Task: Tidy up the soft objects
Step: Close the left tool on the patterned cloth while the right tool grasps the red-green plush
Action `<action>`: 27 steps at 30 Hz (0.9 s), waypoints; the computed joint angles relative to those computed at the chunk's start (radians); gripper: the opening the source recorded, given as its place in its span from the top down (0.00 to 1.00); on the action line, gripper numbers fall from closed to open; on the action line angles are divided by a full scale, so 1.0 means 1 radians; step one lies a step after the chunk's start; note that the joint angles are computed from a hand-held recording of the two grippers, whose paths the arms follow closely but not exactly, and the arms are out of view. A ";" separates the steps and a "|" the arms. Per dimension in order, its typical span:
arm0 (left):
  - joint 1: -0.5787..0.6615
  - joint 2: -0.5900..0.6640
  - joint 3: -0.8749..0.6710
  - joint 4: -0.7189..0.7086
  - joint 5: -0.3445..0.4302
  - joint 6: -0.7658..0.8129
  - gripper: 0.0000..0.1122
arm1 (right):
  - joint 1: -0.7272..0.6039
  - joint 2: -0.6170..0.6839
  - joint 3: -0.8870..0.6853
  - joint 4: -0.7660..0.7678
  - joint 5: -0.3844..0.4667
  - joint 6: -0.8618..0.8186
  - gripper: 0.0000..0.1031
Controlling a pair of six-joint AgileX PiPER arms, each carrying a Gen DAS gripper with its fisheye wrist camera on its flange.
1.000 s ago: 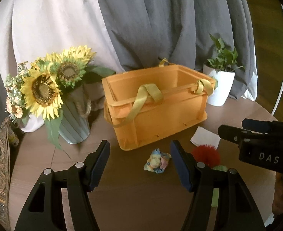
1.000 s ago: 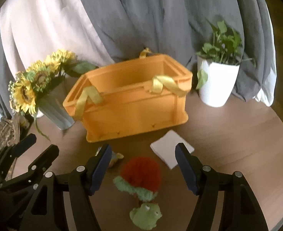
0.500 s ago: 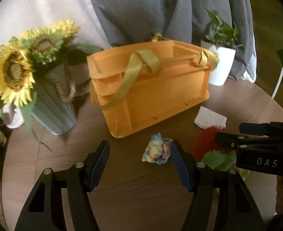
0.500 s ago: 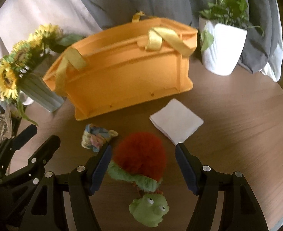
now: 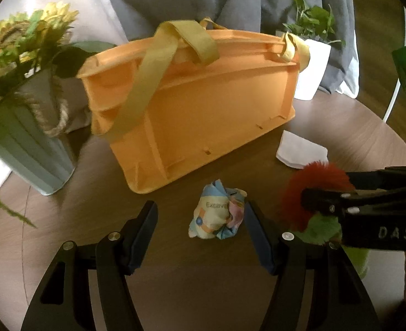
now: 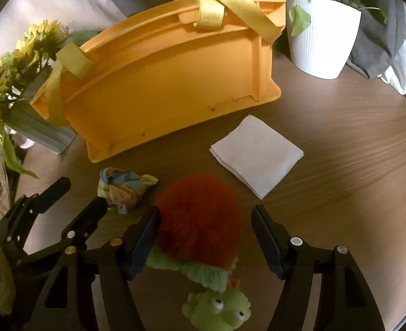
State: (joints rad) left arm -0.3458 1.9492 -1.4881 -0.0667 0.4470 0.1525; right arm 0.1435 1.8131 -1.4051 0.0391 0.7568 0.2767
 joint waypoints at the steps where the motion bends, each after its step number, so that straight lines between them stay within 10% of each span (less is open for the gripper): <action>1: -0.001 0.013 -0.014 0.001 0.006 0.002 0.43 | -0.001 0.004 -0.002 0.004 0.002 -0.003 0.33; 27: -0.020 0.057 -0.078 0.061 0.072 -0.115 0.66 | -0.034 0.039 -0.021 0.104 0.002 -0.113 0.61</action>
